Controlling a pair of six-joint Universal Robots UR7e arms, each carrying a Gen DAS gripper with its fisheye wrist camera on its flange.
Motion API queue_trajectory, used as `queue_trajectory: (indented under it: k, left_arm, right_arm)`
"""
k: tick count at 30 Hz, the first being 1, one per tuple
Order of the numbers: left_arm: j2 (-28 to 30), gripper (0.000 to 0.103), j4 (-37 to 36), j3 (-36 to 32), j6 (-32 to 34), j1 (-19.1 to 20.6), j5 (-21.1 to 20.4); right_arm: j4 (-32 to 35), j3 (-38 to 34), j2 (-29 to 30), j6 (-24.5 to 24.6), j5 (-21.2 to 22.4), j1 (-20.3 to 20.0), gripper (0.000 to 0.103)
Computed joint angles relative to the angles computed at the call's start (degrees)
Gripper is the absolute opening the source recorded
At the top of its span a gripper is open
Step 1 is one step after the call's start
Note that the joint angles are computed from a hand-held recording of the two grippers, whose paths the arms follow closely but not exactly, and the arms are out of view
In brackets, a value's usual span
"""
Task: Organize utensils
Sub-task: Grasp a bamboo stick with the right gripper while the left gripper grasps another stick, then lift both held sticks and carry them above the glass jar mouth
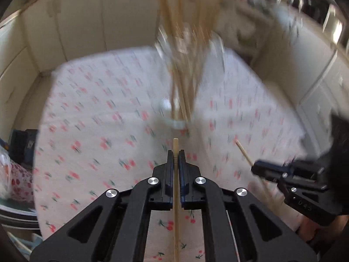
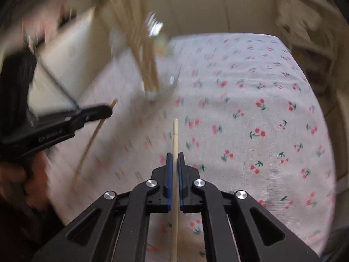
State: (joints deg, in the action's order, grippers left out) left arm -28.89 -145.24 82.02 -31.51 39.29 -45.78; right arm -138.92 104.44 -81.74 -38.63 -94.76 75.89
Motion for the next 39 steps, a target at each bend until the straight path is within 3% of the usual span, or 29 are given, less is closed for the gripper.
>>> queue_trajectory:
  k: [2,5,11,16,22,30,39]
  left_arm:
    - [-1.2,0.004,-11.5,2.5,4.1,-0.9,2.0]
    - [-1.2,0.004,-24.7,3.0,10.8,-2.1,4.0]
    - [5.0,0.004,-49.1,-5.6,29.1,-3.5,9.3]
    - [12.9,0.004,-61.7,-18.6,42.0,-3.6,11.4]
    - [21.0,0.004,-68.3,-34.7,54.0,-3.4,10.9]
    - [31.5,0.004,-66.8,-54.1,62.2,-1.8,10.1]
    - [36.5,0.004,-65.4,-61.1,64.7,-0.2,10.5]
  right_arm:
    - [-2.5,0.9,-1.0,2.9,7.1,-2.1,0.005]
    - [-7.5,2.3,-1.1,5.5,10.9,-2.8,0.006]
    - [-11.0,2.4,0.7,9.5,13.1,-3.8,0.006]
    - [-11.2,1.8,1.2,10.0,13.4,-4.2,0.006]
    - [-10.7,2.2,1.1,9.0,13.0,-4.0,0.006]
    - [-10.5,2.1,1.0,9.2,14.3,-4.6,0.006]
    - [-10.0,1.9,1.0,9.5,15.1,-4.8,0.006]
